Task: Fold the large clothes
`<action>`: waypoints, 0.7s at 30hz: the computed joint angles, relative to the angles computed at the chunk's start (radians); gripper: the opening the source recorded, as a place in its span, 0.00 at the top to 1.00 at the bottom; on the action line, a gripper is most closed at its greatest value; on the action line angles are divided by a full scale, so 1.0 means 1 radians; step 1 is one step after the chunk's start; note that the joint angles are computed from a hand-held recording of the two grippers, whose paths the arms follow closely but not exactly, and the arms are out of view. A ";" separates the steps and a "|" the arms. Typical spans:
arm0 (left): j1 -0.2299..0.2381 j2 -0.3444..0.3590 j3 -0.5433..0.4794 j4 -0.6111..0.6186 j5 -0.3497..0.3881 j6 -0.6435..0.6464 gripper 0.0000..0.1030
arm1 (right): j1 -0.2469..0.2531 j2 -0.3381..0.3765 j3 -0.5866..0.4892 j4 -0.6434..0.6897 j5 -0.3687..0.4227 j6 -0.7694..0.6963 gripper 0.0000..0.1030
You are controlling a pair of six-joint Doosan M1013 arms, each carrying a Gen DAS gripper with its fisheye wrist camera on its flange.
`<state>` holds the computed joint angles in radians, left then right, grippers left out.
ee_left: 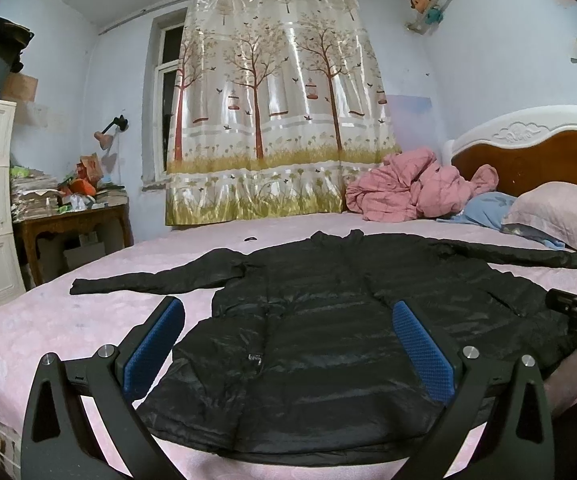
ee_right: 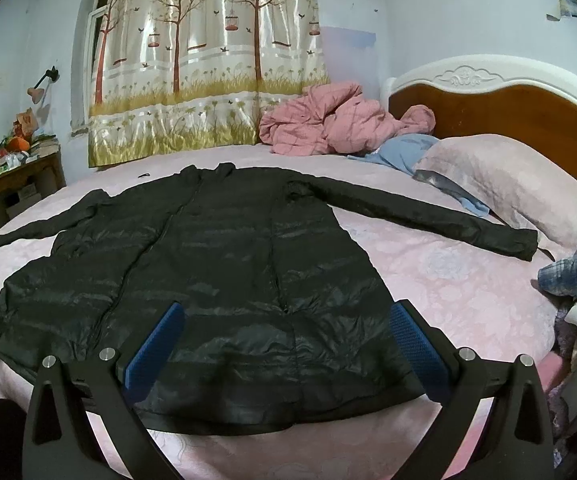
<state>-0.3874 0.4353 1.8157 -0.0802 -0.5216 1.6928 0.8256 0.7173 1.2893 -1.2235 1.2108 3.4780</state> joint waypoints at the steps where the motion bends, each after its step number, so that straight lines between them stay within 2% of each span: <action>1: 0.002 0.000 -0.001 -0.002 0.002 0.002 0.00 | 0.001 -0.001 0.002 -0.003 0.001 0.004 0.00; 5: -0.004 0.004 -0.011 -0.042 0.019 0.055 0.00 | 0.002 0.006 -0.009 -0.004 0.006 0.007 0.00; 8: -0.021 0.005 -0.006 -0.239 -0.022 0.211 0.00 | 0.003 0.005 -0.005 -0.011 0.008 0.014 0.00; 10: -0.019 0.002 0.002 -0.254 -0.038 0.207 0.00 | 0.007 0.012 -0.014 -0.019 0.036 0.021 0.00; 12: -0.010 0.001 0.005 -0.239 -0.042 0.173 0.00 | 0.006 0.013 -0.016 -0.021 0.032 0.013 0.00; 16: 0.012 0.002 -0.006 -0.132 -0.001 0.064 0.00 | 0.003 0.017 -0.027 -0.010 0.019 -0.020 0.00; 18: 0.023 0.000 -0.012 -0.031 0.036 -0.033 0.00 | 0.000 0.011 -0.018 -0.012 -0.002 -0.017 0.00; 21: 0.062 0.000 -0.029 0.271 0.087 -0.367 0.00 | -0.017 -0.025 0.039 -0.027 -0.122 0.033 0.00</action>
<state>-0.3252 0.4353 1.7870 0.1910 -0.4348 1.3259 0.8090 0.6924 1.3288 -1.2508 1.0891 3.5107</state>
